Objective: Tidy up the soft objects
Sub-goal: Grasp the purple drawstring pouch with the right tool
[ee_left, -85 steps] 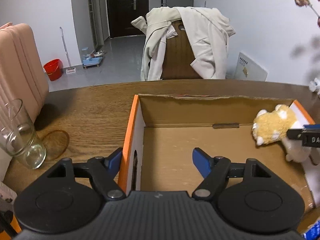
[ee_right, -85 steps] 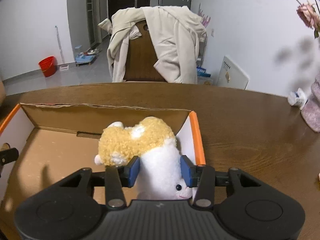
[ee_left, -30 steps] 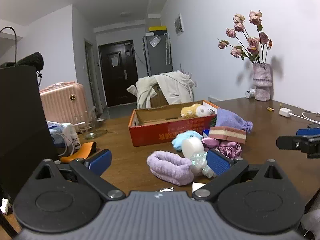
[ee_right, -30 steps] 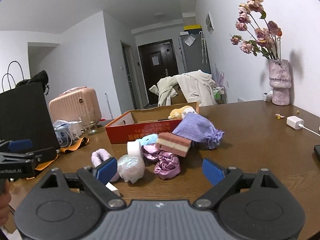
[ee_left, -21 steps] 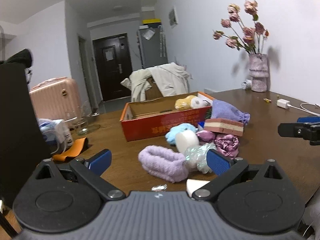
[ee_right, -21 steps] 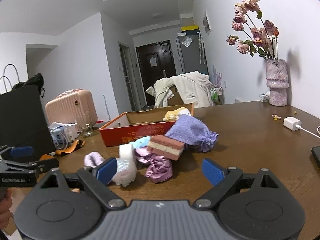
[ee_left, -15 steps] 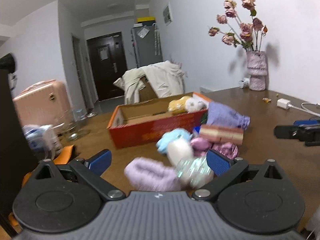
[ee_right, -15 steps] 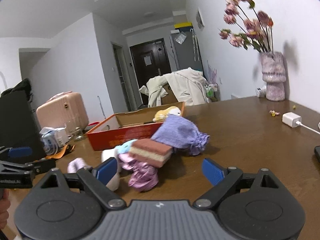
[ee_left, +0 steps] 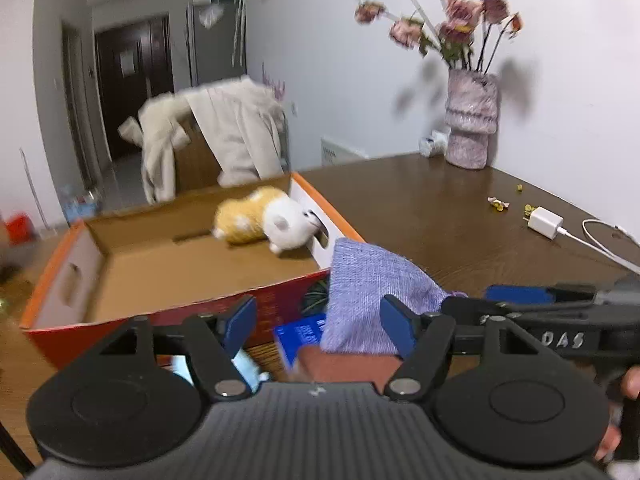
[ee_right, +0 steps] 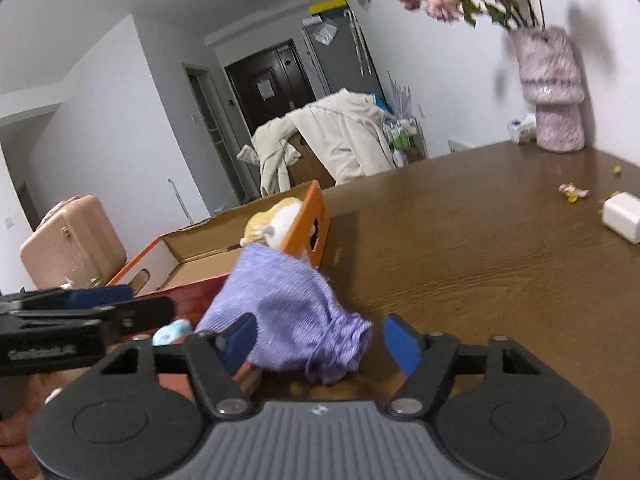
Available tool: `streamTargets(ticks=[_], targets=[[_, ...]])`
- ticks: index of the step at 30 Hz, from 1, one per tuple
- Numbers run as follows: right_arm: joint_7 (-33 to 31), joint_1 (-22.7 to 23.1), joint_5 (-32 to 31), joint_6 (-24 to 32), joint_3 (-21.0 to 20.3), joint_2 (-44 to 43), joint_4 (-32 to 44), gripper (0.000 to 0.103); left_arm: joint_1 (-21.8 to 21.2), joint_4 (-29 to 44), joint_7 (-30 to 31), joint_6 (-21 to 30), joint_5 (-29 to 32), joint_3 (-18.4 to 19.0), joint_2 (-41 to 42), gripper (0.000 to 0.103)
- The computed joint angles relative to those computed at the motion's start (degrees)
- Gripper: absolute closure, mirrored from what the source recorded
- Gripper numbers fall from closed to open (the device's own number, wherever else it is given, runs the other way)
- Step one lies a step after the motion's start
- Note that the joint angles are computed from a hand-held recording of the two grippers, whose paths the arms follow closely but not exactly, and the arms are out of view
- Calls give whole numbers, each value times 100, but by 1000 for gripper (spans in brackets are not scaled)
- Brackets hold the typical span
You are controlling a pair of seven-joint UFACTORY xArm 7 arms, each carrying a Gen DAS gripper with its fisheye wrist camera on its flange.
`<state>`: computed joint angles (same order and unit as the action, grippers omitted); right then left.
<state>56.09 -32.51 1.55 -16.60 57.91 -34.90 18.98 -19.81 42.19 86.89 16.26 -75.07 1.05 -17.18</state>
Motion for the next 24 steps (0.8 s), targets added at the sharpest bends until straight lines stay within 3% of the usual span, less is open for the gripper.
streamTargets(ticks=[2, 3, 5, 8, 10, 13, 15, 16, 17, 18, 21, 24], targets=[[-56, -358, -27, -64, 237, 209, 141, 54, 89, 265, -376, 429, 349, 28, 333, 37], [-84, -475, -30, -72, 330, 236, 175, 58, 144, 339, -545, 566, 476, 6, 428, 41], [-69, -660, 13, -145, 472, 307, 207, 75, 305, 520, -1072, 883, 899, -50, 670, 51], [-57, -708, 81, -160, 513, 379, 185, 82, 533, 738, -1721, 1406, 1357, -86, 910, 68], [-1, -751, 122, 10, 556, 372, 208, 79, 608, 715, -1666, 1466, 1295, -119, 891, 75], [138, -818, 77, -285, 564, 491, 143, 61, 681, 692, -1631, 1614, 1273, -140, 838, 84], [2, -769, 98, -696, 509, 755, 93, 66, 710, 668, -1517, 1733, 1201, -127, 802, 91], [-55, -788, 191, -674, 570, 733, 112, 75, 719, 648, -1492, 1737, 1180, -135, 775, 93], [-120, -816, 293, -540, 648, 642, 150, 93, 722, 615, -1494, 1711, 1182, -153, 730, 94], [-152, -796, 402, -403, 683, 529, 165, 99, 717, 585, -1475, 1709, 1160, -154, 675, 95], [-102, -266, 521, -370, 286, 272, 16, 99, 704, 432, -1415, 1863, 1131, -84, 326, 96], [32, 406, 596, 107, -89, -632, -111, 100, 653, 128, -1227, 2096, 1051, 131, -371, 96]])
